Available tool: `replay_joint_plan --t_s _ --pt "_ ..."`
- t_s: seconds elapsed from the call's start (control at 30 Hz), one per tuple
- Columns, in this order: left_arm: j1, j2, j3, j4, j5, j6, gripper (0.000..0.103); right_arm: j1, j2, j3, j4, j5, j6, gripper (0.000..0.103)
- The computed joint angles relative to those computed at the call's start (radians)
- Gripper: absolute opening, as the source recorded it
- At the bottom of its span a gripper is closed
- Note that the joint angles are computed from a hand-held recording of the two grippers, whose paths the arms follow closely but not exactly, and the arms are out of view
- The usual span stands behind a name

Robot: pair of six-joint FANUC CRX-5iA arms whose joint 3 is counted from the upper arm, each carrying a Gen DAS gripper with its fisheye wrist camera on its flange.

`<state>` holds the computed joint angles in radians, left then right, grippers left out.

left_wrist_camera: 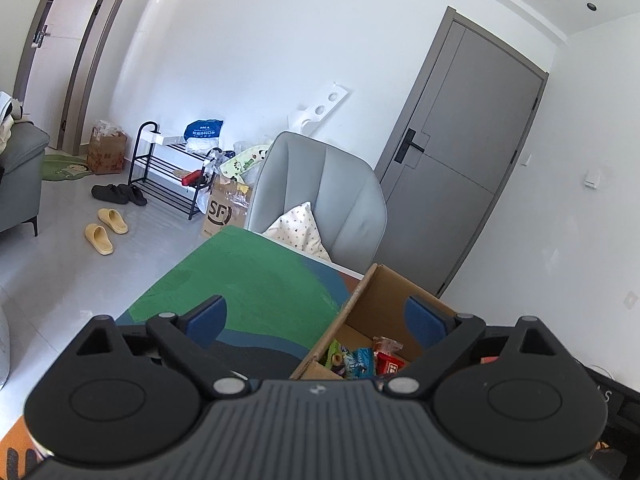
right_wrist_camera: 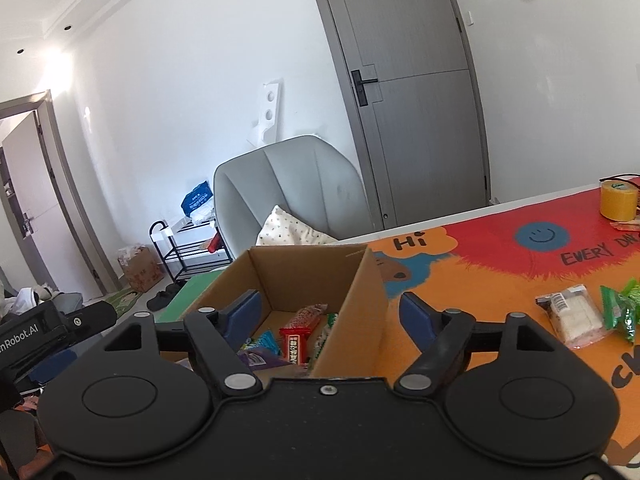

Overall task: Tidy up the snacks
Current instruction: 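Move both open tools back over the remaining snacks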

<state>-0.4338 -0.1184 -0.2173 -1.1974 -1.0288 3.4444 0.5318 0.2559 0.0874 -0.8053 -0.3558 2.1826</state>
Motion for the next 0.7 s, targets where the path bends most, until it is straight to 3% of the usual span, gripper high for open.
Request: replay_joint_plan --t_s 0.17,0.7 --pt "-0.021 0.020 0.017 0.004 0.010 -0.019 0.102 -0.011 -0.014 -0.032 0.052 0.016 -0.053 0.084" --pt "-0.060 0.099 0.094 0.047 0.071 -0.118 0.103 -0.083 -0.040 -0.085 0.100 0.036 -0.118 0.097"
